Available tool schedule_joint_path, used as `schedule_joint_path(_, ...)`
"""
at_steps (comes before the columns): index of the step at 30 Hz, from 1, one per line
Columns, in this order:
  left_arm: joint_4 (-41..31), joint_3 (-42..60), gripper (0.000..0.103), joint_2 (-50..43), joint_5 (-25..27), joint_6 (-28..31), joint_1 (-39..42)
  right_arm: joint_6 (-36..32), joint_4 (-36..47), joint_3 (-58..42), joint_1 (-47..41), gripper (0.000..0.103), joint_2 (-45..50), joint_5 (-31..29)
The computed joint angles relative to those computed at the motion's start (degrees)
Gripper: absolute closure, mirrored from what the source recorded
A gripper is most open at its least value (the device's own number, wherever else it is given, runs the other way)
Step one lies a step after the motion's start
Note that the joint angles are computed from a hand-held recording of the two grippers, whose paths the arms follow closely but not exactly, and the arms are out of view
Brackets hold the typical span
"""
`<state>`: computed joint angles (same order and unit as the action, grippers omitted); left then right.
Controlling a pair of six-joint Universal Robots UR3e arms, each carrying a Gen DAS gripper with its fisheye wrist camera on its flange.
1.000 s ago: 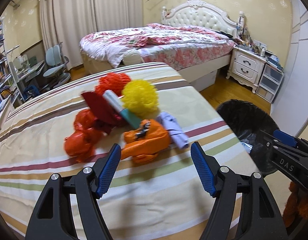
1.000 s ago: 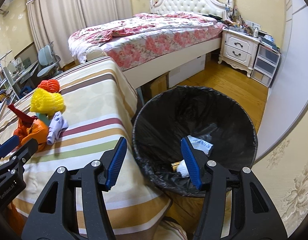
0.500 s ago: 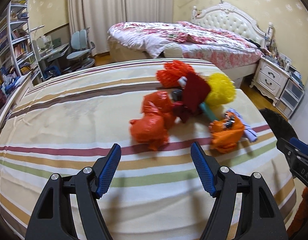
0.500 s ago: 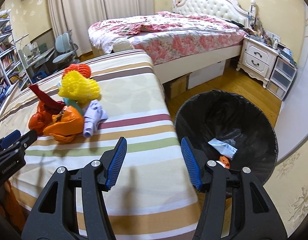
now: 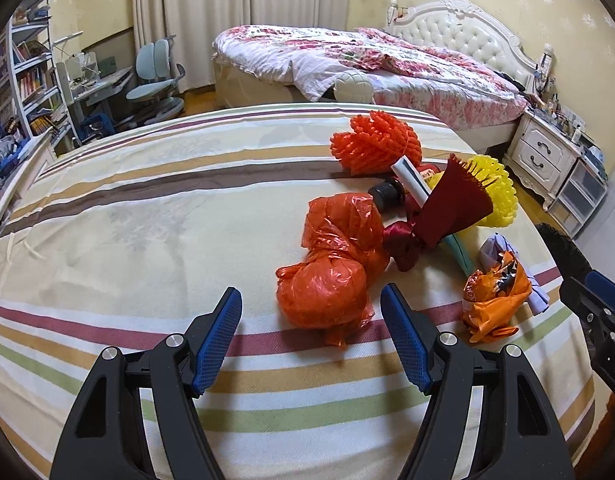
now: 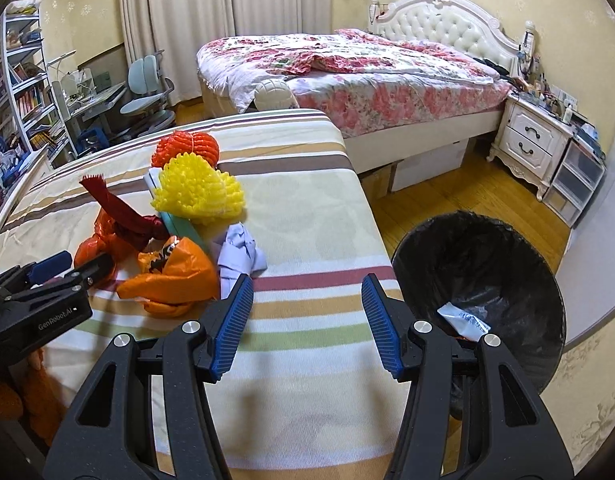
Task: Collect trash
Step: 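Grasp the red plastic bag with the left tool while the right tool grasps the lavender cloth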
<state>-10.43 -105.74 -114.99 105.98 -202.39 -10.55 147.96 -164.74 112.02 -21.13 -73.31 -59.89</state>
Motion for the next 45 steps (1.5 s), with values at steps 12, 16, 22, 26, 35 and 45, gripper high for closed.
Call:
schedule_joint_path(12, 2.6, -3.1, 0.067, 1.5, -2.2, 2.3, 0.6, 0.7, 1.7, -5.2, 3.2, 0.048, 3.6, -1.5)
schedule_joint_path(16, 3.4, -5.3, 0.067, 2.9, -2.3, 1.7, 1.4, 0.5, 1.5, -5.3, 4.5, 0.048, 4.5, -2.2)
schedule_joint_path(22, 4.4, -8.5, 0.067, 4.9, -2.4, 1.3, 2.8, 0.3, 1.7, -6.1, 5.6, 0.048, 5.4, -2.6)
schedule_joint_path(26, 4.7, -9.3, 0.067, 5.3, -2.5, 1.1, 3.0, 0.4, 2.0, -7.4, 6.6, 0.048, 6.5, -3.3)
schedule_joint_path(35, 5.3, -9.7, 0.067, 5.3, -2.4, 1.0, 3.0, -0.6, 5.7, -8.8, 6.7, 0.079, 7.7, -3.1)
schedule_joint_path(45, 6.0, -10.6, 0.067, 6.1, -1.4, 0.6, 2.0, -1.1, 4.5, -4.7, 3.8, 0.083, 5.0, -1.0)
